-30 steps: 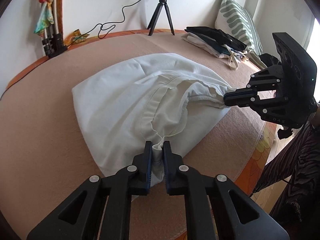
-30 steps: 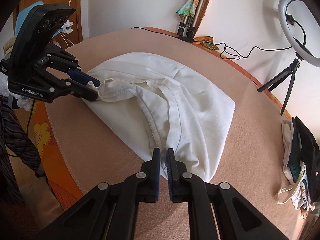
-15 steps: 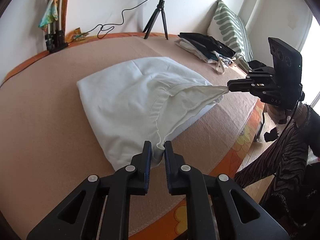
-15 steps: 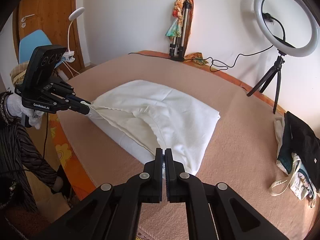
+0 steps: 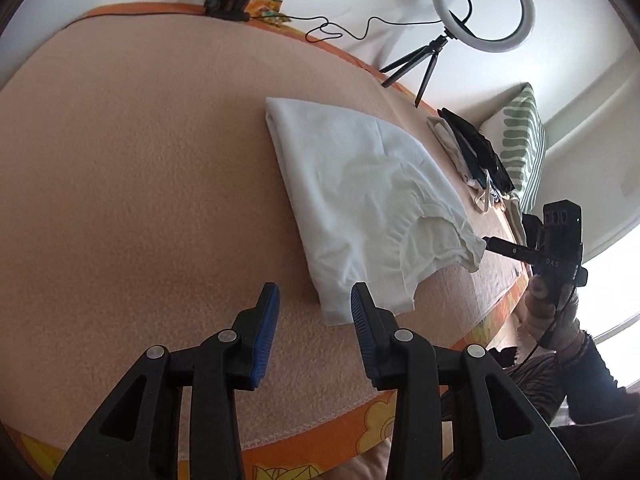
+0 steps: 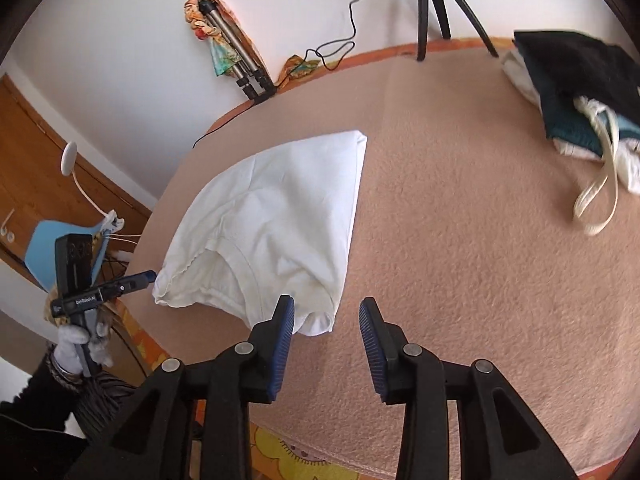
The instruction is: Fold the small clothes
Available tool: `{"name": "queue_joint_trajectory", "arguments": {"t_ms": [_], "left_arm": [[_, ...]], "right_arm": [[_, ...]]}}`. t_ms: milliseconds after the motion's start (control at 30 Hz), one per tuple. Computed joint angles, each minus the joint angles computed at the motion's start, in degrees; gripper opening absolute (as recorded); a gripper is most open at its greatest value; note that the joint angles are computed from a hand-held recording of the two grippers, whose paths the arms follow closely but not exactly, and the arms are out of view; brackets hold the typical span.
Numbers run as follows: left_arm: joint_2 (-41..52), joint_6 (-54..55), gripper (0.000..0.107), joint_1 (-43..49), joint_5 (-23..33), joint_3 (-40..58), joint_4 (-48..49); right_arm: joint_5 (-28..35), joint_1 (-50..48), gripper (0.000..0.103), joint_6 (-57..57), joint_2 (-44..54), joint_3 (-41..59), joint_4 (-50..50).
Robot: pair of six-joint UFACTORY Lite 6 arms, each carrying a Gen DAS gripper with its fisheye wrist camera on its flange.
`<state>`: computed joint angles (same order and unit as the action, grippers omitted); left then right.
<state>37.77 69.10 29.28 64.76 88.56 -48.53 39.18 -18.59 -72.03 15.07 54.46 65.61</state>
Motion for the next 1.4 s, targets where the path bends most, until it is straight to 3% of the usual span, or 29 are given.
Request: {"name": "queue_joint_trajectory", "arguments": {"t_ms": [100,133,200,233,300,367,467,533,567,633,667,733,833,1033,1400], "left_arm": [[2.1,-1.5,0.035,0.0,2.6,1.1,-0.7],[2.8,-1.8,0.03,0.1,3.8,1.5,-1.4],[3.4,-2.2,0.001,0.2,5.2,1.7,-1.8],[2.8,-2.0,0.002,0.2,5.0,1.3,-1.9],[1.1,-0.1,0.002,0.5,4.6,0.2,-1.8],[-1.9,2.0,0.003,-0.1,-1.0,-2.7,0.1],[-3.7,3.3,0.003,-0.7,-6.8,-5.1,2.6],[-5.7,4.3,0.005,-0.4,-9.2,-6.5,2.9],[-7.3,5.7,0.008,0.0,-9.8,-7.8,1.9],[-10.5,8.8,0.011,0.1,-9.1,-9.9,-0.7],[-11.7,10.2,0.014,-0.3,-7.9,-10.3,-1.9],[-14.9,12.5,0.034,-2.0,-6.7,-12.8,-4.2],[-19.7,14.2,0.035,-7.8,-6.5,-17.2,-6.2],[-28.2,16.0,0.035,-25.1,-14.3,-25.9,-8.7],[-29.0,20.8,0.035,-48.6,-36.3,-29.1,-14.6]], "right_arm": [[1.3,0.2,0.035,1.0,2.7,0.8,0.5],[2.6,-0.2,0.03,0.9,3.6,1.2,1.2],[4.9,-0.6,0.016,0.9,4.9,1.8,2.5],[5.1,-0.4,0.006,1.5,5.0,2.2,2.2],[6.1,-0.3,0.003,1.1,3.6,1.9,2.9],[6.5,-0.7,0.002,0.0,1.3,0.8,2.4],[1.4,0.7,0.006,1.9,-0.4,-0.1,-3.2],[3.2,0.7,0.009,2.9,0.8,0.9,-6.5],[3.2,0.5,0.023,3.4,0.5,0.9,-7.3],[3.3,-0.8,0.033,1.3,-0.9,0.3,-5.1],[4.8,-1.9,0.034,0.5,-0.4,1.0,-4.1],[7.1,-4.0,0.035,-0.1,0.7,2.3,-1.8],[9.7,-5.1,0.035,1.1,4.4,6.0,0.7],[10.1,-3.2,0.034,6.7,12.6,15.1,-0.2],[20.1,-5.0,0.034,10.9,29.7,34.3,-1.4]]}}
